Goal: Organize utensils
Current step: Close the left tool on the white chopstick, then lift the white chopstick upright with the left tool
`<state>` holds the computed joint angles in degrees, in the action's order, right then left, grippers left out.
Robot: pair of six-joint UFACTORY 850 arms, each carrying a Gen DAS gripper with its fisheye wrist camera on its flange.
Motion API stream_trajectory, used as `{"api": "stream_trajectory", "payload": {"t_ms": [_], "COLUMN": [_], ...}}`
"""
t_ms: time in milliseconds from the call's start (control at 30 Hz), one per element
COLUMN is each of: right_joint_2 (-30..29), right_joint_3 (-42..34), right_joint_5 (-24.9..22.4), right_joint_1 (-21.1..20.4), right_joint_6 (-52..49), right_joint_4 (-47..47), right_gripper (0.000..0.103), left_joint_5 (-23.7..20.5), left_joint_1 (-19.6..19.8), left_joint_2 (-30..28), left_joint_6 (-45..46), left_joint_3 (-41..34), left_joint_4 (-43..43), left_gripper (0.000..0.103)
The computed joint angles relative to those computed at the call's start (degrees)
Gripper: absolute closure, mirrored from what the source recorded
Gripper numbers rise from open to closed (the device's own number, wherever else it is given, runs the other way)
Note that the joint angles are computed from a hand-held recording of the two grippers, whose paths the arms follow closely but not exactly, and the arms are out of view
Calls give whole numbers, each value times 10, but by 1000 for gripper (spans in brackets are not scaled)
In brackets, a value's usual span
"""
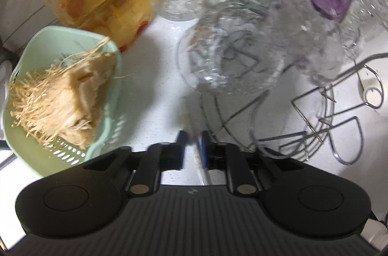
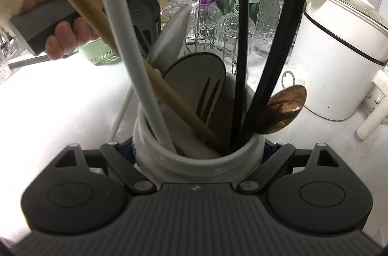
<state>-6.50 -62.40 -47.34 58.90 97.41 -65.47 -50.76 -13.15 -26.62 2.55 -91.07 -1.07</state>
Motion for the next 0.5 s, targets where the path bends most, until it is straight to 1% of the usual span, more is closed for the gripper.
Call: {"api": "stream_trajectory", "payload": {"t_ms": [33, 133, 333, 500], "right_joint_2": [0, 0, -1, 2], "right_joint_3": [-1, -2, -2, 8], "right_joint_5": [1, 3, 8, 22], "right_joint_1": [-1, -2, -5, -9], "right_joint_6": [-3, -6, -16, -5], "right_joint_4": [1, 3, 3, -14], "right_gripper": [12, 12, 11, 12], "left_joint_5": [0, 10, 31, 63], "left_joint_1": [-4, -12, 0, 5], "left_joint_2": [8, 14, 45, 105], "left_joint_6": [-7, -10, 4, 14], "left_joint_3": [7, 14, 54, 111], "left_joint_4": [5, 25, -9, -33], "left_gripper": [95, 95, 96, 96]}}
